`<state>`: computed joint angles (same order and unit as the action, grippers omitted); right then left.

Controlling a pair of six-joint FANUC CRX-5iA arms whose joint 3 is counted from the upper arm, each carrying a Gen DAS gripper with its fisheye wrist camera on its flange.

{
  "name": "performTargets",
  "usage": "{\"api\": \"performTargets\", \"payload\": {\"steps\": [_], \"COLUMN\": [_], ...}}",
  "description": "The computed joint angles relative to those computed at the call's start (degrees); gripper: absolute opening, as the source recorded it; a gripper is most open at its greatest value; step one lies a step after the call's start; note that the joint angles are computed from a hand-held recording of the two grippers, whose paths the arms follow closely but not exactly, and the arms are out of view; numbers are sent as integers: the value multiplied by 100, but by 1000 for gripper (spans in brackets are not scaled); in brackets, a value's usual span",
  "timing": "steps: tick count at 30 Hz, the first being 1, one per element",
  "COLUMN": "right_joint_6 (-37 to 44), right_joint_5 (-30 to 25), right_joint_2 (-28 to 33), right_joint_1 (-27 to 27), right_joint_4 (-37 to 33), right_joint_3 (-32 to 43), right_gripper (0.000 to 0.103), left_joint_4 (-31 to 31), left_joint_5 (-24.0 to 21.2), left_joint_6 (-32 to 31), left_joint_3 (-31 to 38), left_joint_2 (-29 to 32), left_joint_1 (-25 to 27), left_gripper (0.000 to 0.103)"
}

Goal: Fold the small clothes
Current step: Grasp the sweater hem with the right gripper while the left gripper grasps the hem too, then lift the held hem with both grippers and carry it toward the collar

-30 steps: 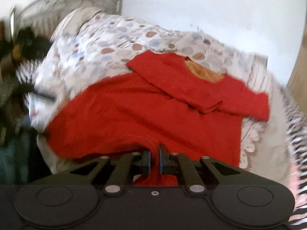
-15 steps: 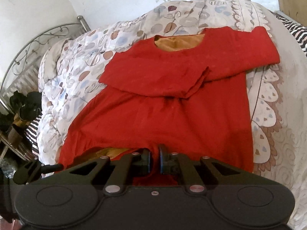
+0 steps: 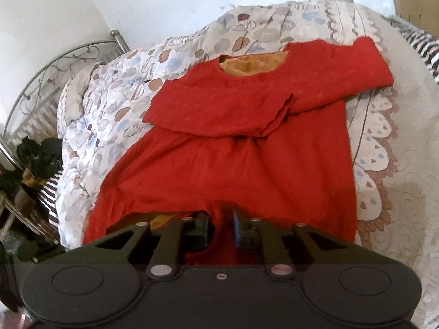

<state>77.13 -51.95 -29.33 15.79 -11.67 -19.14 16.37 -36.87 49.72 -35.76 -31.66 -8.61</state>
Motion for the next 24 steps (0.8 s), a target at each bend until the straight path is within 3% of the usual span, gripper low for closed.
{"api": "performTargets", "payload": {"steps": [5, 7, 9, 13, 16, 18, 20, 21, 24], "right_joint_6": [-888, -1334, -2035, -3575, -4344, -4904, -5277, -5400, -5516], "right_joint_5": [438, 522, 485, -44, -640, -1200, -1545, -1756, -2319], "right_joint_2": [-631, -923, -1242, -1749, -1771, -1610, -1598, -1608, -1794], "right_joint_1": [918, 1375, 2016, 3500, 4254, 4629, 4875, 5028, 5473], "right_joint_4": [1395, 2046, 3033, 5464, 6745, 7628, 8076, 8145, 8411], "right_joint_3": [-749, -1103, -1564, -2618, -3145, -3475, -3686, -3724, -3923], "right_gripper": [37, 57, 67, 72, 74, 69, 45, 22, 12], "left_joint_4": [946, 1190, 1414, 1768, 1924, 1983, 2041, 2086, 2449], "left_joint_5": [317, 378, 401, 657, 876, 985, 1090, 1153, 1551], "left_joint_6": [-186, -301, -366, -556, -672, -729, -816, -869, -1334], "left_joint_3": [21, 119, 233, 376, 454, 445, 397, 330, -73], "left_joint_2": [47, 163, 300, 469, 560, 549, 484, 409, 57], "left_joint_1": [282, 338, 360, 285, 169, 113, 84, 76, -1], "left_gripper": [13, 12, 12, 12, 11, 11, 10, 10, 9]}}
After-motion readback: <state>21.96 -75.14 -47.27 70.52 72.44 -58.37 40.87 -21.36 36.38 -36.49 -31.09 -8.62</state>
